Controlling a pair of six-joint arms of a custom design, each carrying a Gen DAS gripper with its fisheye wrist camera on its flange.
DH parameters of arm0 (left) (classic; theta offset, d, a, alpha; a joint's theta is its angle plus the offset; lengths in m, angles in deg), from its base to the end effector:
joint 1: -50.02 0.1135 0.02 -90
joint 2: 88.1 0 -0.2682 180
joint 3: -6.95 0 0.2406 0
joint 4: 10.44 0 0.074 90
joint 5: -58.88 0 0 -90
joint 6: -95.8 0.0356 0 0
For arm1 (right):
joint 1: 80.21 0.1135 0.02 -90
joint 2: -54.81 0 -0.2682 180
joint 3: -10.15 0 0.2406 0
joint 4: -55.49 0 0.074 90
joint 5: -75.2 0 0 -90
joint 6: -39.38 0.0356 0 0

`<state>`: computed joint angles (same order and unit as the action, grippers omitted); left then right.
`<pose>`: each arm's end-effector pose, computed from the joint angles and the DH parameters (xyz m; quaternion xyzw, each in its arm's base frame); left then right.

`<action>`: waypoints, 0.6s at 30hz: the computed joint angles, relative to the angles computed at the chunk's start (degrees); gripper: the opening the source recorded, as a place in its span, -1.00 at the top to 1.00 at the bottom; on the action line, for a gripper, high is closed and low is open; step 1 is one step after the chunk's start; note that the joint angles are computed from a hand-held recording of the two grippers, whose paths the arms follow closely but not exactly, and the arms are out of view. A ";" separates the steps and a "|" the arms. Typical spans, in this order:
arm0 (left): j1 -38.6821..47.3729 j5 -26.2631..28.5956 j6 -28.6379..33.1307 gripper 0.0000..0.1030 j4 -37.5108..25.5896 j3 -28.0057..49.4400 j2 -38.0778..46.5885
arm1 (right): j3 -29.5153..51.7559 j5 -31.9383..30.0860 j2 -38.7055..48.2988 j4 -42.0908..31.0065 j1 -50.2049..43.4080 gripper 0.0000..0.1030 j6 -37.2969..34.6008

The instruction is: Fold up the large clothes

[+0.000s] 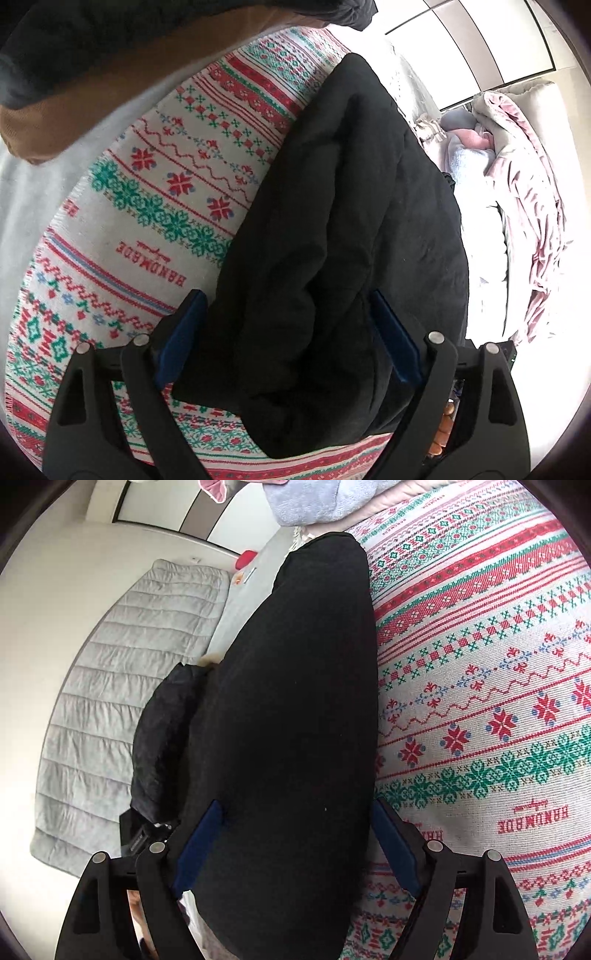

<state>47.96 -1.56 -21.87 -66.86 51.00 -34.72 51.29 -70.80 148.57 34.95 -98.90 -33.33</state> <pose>0.1398 -0.0226 0.1940 -0.1573 0.9337 -0.2932 0.1323 0.2092 -0.0396 0.1001 0.2044 0.8520 0.4628 0.1350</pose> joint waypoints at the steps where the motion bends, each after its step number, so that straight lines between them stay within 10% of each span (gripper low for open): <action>1: -0.17 0.47 -0.23 -0.74 0.59 -0.09 0.62 | 0.03 -0.45 0.37 0.38 -0.22 -0.63 0.48; 18: -8.20 -6.19 -3.96 -0.37 1.29 1.12 -1.24 | -1.47 2.09 3.37 15.42 6.06 -0.81 11.64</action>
<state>39.76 -7.75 -25.83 -65.57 52.12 -35.96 49.82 -68.72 151.94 50.37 -92.83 -21.69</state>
